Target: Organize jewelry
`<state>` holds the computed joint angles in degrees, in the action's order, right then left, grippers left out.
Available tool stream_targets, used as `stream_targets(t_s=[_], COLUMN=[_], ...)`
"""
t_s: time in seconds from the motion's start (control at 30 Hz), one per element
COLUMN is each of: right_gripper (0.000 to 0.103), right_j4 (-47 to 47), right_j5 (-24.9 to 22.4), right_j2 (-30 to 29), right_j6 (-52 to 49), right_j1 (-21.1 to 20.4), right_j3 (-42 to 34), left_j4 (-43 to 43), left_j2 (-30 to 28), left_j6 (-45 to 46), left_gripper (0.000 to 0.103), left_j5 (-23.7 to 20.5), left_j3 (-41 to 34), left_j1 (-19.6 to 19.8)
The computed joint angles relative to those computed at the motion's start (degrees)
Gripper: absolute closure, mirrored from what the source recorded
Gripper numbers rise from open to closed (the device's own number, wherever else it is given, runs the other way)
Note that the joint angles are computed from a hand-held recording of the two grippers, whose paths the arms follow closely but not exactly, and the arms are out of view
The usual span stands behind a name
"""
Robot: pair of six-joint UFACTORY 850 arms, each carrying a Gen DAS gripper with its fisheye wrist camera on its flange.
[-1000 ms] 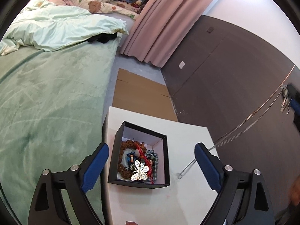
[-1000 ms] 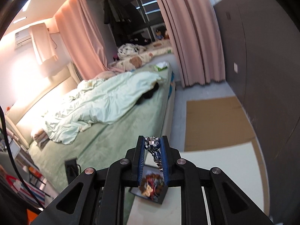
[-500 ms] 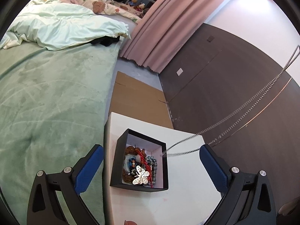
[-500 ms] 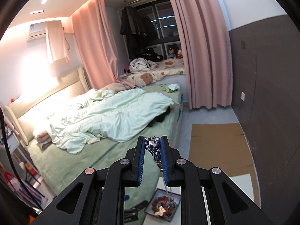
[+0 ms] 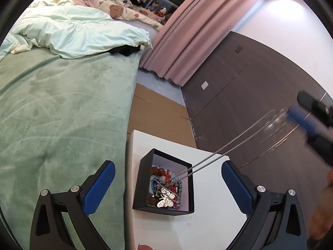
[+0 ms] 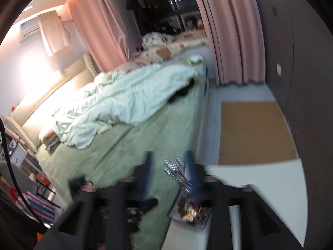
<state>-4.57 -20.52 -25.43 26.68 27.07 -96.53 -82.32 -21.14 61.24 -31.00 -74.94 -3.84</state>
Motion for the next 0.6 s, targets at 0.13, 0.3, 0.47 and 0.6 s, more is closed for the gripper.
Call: stream_targets(t_s=[0.13,0.3,0.47,0.6], right_gripper=[0.031,0.027,0.011,0.011], right_j4=[1.89,4.75,4.07,-1.16], right_j5=[0.68,2.17,6.11,8.61], right_j2=[1.27,4.23,8.64,11.94], right_j6=[-0.37,-1.56,0.12,5.66], right_j1=[-0.93,-2.72,-4.30,-5.28], right_j3=[4.52,11.30,18.58,23.54], left_j4=[-0.04,0.44,-0.53,-0.55], left_j2=[0.75,2.35,5.16,7.14], left_j6=[0.55,1.43,5.42,7.83], left_gripper=[0.001,0.001,0.001,0.001], left_j5=[1.07,2.81,5.70,8.33], left_j3=[0.67,1.83,4.13,5.85], left_j1=[-0.36,-1.40,-3.13,-4.39])
